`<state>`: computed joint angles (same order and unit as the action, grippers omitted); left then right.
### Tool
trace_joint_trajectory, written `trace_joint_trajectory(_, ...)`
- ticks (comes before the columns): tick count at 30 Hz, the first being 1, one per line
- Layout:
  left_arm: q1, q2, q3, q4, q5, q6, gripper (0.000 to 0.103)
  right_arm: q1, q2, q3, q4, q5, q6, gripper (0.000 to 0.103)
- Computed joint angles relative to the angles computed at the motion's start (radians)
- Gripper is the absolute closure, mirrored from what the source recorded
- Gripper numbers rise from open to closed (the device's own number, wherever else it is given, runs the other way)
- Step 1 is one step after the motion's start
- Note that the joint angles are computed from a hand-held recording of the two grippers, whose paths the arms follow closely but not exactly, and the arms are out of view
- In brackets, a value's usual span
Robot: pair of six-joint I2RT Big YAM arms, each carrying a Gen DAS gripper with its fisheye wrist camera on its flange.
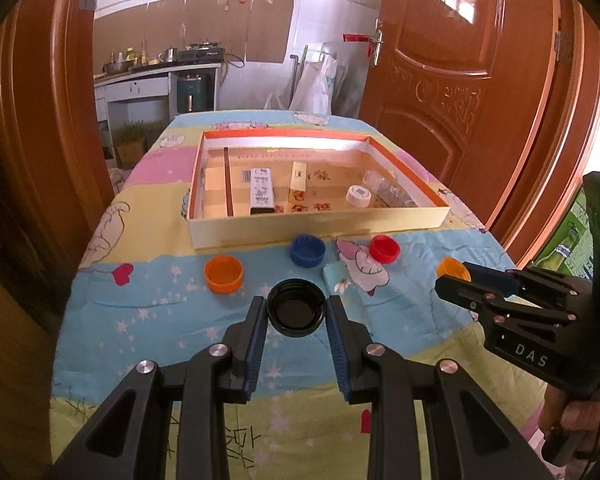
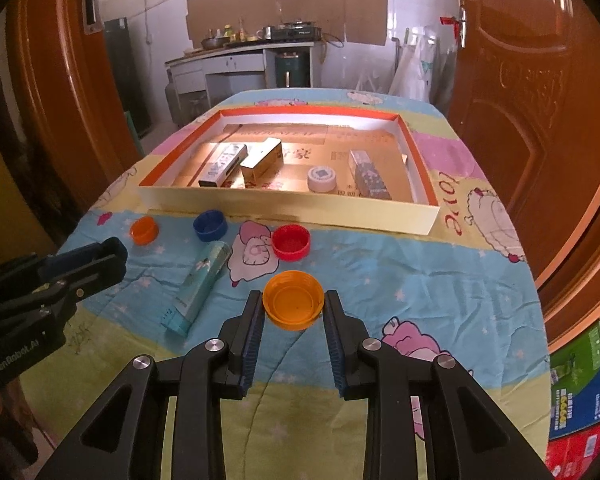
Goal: Organize rigid objects
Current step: 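Lift and carry the black cap and orange cap over the cardboard tray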
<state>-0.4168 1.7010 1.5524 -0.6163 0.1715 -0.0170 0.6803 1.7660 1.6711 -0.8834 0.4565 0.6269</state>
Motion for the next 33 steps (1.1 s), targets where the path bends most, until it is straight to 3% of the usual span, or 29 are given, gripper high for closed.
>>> trace_joint_trajectory(19,-0.008,0.027,0.107,-0.018,-0.007,-0.012,0.072,-0.012,-0.015,0.053,-0.019,0.052,-0.065,0.073)
trace_joint_trajectory(33,-0.007,0.129,0.298,-0.089,-0.017,0.011,0.072,-0.05,0.006,0.142,-0.023,0.066,-0.149,0.073)
